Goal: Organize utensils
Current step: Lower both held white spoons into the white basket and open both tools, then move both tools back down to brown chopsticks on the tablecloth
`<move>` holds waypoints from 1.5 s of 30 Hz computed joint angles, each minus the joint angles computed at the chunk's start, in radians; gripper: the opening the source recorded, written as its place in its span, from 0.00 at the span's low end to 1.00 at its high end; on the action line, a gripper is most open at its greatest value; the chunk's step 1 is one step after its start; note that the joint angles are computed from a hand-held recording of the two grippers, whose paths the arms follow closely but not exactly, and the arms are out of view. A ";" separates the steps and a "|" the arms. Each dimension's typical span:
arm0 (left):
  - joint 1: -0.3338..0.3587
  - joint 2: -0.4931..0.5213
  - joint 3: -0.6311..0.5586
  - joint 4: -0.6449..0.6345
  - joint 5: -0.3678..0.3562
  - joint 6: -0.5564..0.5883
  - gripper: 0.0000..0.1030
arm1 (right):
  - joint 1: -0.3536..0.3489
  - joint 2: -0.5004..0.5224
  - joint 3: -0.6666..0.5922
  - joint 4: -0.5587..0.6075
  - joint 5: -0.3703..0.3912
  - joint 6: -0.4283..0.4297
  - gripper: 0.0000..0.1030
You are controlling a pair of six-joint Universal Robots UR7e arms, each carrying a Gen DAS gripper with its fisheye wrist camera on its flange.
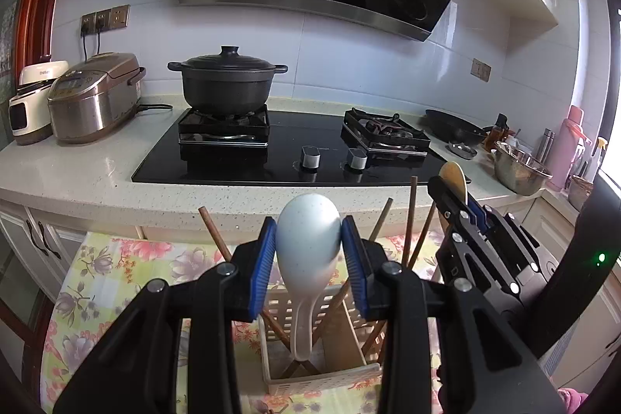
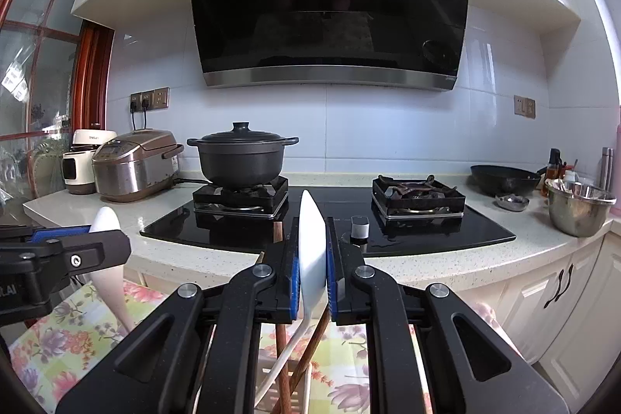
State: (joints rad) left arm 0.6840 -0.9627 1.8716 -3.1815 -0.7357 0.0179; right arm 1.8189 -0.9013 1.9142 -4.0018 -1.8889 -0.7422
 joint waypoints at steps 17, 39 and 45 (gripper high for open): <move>0.005 -0.004 0.016 -0.003 0.026 -0.017 0.41 | -0.007 -0.010 0.015 0.003 0.006 0.023 0.33; -0.104 -0.088 0.240 -0.133 0.222 -0.070 0.94 | -0.023 -0.197 0.315 -0.044 -0.017 0.102 0.43; -0.127 -0.092 0.362 -0.141 0.300 -0.144 0.95 | -0.049 -0.225 0.417 -0.039 -0.045 0.157 0.47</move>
